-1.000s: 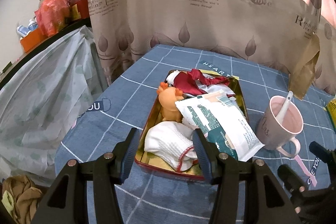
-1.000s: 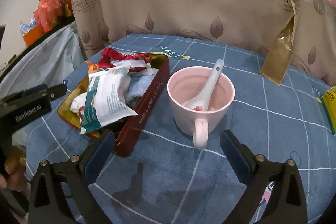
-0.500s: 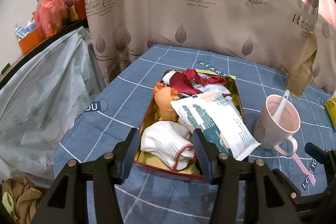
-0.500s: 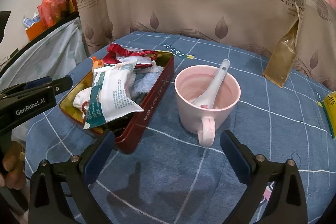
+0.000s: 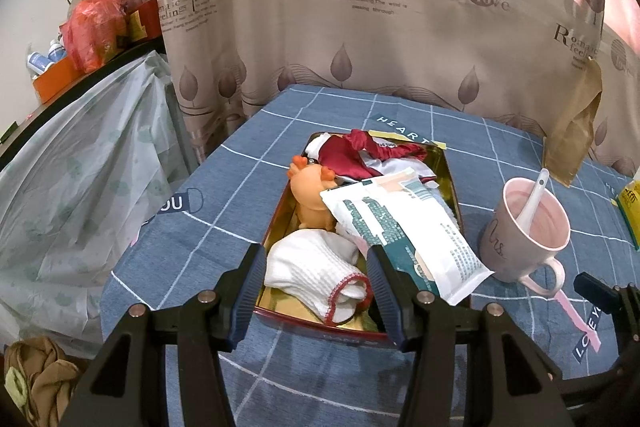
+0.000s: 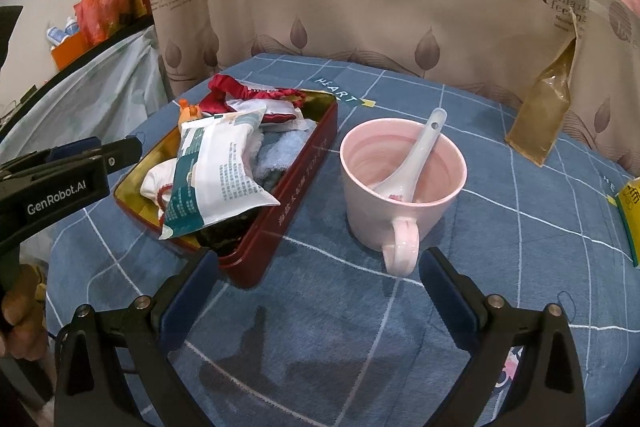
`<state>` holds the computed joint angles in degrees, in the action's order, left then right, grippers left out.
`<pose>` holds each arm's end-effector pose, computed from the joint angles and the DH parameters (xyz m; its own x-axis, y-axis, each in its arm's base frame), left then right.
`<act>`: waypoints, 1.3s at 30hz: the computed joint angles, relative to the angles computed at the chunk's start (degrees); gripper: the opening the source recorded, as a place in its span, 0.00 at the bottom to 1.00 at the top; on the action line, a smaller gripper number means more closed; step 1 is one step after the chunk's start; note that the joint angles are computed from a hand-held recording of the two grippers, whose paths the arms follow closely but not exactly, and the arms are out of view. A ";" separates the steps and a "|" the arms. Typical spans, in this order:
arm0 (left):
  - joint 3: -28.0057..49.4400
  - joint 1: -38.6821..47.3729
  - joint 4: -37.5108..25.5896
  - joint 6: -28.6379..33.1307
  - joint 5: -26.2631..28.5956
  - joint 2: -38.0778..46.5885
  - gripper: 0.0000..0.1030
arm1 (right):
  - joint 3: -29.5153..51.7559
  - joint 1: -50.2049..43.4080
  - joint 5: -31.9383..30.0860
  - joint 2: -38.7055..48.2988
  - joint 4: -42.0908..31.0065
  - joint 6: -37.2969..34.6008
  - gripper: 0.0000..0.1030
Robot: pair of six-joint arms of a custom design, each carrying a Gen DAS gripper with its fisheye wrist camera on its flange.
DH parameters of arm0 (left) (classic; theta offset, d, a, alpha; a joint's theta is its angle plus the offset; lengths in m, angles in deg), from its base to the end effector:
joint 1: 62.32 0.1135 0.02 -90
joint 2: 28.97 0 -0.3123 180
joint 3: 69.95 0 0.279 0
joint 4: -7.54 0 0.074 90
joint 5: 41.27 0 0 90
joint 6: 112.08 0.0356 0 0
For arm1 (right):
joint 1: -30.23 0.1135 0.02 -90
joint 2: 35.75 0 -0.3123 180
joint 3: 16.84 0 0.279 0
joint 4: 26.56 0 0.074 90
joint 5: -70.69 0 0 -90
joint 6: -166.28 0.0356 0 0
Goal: Organize soft objects
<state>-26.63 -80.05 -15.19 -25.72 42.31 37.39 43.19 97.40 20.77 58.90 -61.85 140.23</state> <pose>0.2182 -0.0656 0.2120 -0.6956 0.1562 -0.7012 0.1845 0.9822 0.0357 0.1413 0.2765 0.1712 -0.7165 0.0697 -0.6941 0.0554 0.9975 0.0431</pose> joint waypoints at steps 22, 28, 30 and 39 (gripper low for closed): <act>0.28 -0.77 -0.34 -0.38 -0.48 0.01 0.52 | -0.08 -0.06 -0.72 0.26 0.44 -0.55 0.97; 0.32 -0.91 -0.39 -0.50 -0.60 0.04 0.52 | 0.04 0.01 -0.64 0.39 0.34 -0.43 0.97; 0.30 -0.97 -0.31 -0.57 -0.64 0.08 0.52 | -0.01 -0.04 -0.67 0.31 0.40 -0.48 0.97; 0.47 -1.34 -0.47 -0.68 -0.90 0.18 0.52 | -0.05 0.15 -0.75 0.53 0.59 -0.27 0.97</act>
<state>-26.16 -81.39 -15.65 -26.40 41.41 37.56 43.13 97.55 20.02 59.43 -61.26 139.95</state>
